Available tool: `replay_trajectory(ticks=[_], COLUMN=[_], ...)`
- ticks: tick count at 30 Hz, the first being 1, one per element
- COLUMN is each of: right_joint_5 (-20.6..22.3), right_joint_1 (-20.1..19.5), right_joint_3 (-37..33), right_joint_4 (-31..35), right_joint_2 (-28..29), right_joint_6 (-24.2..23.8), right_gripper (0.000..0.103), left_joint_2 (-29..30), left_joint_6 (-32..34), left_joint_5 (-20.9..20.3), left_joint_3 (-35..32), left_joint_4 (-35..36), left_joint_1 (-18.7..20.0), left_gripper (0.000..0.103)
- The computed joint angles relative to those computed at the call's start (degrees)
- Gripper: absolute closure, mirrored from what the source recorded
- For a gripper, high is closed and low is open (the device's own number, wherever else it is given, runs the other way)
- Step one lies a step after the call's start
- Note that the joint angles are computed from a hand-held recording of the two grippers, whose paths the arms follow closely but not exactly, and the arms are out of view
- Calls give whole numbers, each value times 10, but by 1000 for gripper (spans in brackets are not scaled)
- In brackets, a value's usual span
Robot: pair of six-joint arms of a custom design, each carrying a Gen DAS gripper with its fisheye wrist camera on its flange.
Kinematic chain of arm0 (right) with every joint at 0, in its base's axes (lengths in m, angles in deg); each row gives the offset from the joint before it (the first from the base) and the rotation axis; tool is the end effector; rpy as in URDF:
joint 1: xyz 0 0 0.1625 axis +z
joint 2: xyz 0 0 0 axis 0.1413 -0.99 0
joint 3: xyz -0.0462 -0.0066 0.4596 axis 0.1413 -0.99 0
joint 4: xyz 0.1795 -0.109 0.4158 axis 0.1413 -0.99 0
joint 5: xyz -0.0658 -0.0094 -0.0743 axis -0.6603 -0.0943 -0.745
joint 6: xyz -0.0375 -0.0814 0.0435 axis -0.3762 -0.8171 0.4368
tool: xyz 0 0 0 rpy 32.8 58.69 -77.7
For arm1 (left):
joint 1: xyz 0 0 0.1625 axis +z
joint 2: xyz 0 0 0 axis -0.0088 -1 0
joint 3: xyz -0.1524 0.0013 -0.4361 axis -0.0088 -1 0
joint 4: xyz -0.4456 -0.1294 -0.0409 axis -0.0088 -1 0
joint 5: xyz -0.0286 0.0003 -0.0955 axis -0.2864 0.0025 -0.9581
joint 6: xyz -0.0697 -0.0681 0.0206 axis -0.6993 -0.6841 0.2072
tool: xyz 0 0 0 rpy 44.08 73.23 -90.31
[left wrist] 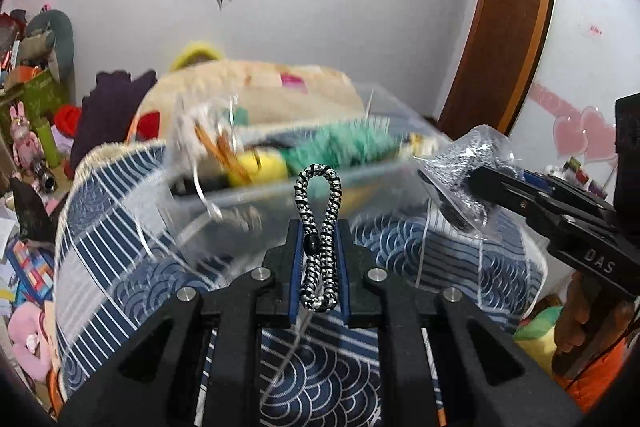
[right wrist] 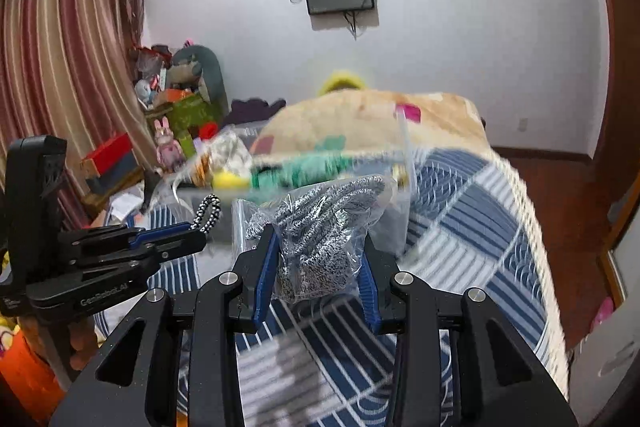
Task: Organize soft objects
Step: 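Drop the bag and cord into the clear box and open both tools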
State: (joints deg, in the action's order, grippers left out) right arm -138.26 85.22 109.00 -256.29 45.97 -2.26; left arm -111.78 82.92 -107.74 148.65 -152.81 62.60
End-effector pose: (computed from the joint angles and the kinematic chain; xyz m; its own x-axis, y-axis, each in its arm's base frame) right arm 0.1684 -0.8163 0.1608 -0.7412 -0.3503 0.5727 -0.6664 0.4873 -0.5643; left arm -0.2200 -0.8023 0.1696 -0.7923 0.3032 -0.5295 0.5927 0.5889 -0.5495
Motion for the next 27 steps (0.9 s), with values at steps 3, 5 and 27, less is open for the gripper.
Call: replay_trajectory(ticks=[3, 5, 27], right_joint_5=[3, 10, -77], right_joint_1=[9, 15, 27], right_joint_3=[-15, -25, -179], right_joint_4=[-17, -25, 5], right_joint_2=[7, 11, 106], right_joint_6=[-12, -18, -28], right_gripper=[70, 70, 69], left_joint_2=[3, 0, 99], left_joint_6=[15, 16, 22], left_joint_5=[3, -2, 15], left_joint_3=[-12, -17, -178], left_joint_4=[-23, -27, 75], left_joint_1=[-3, -3, 16], left_gripper=[88, 88, 88])
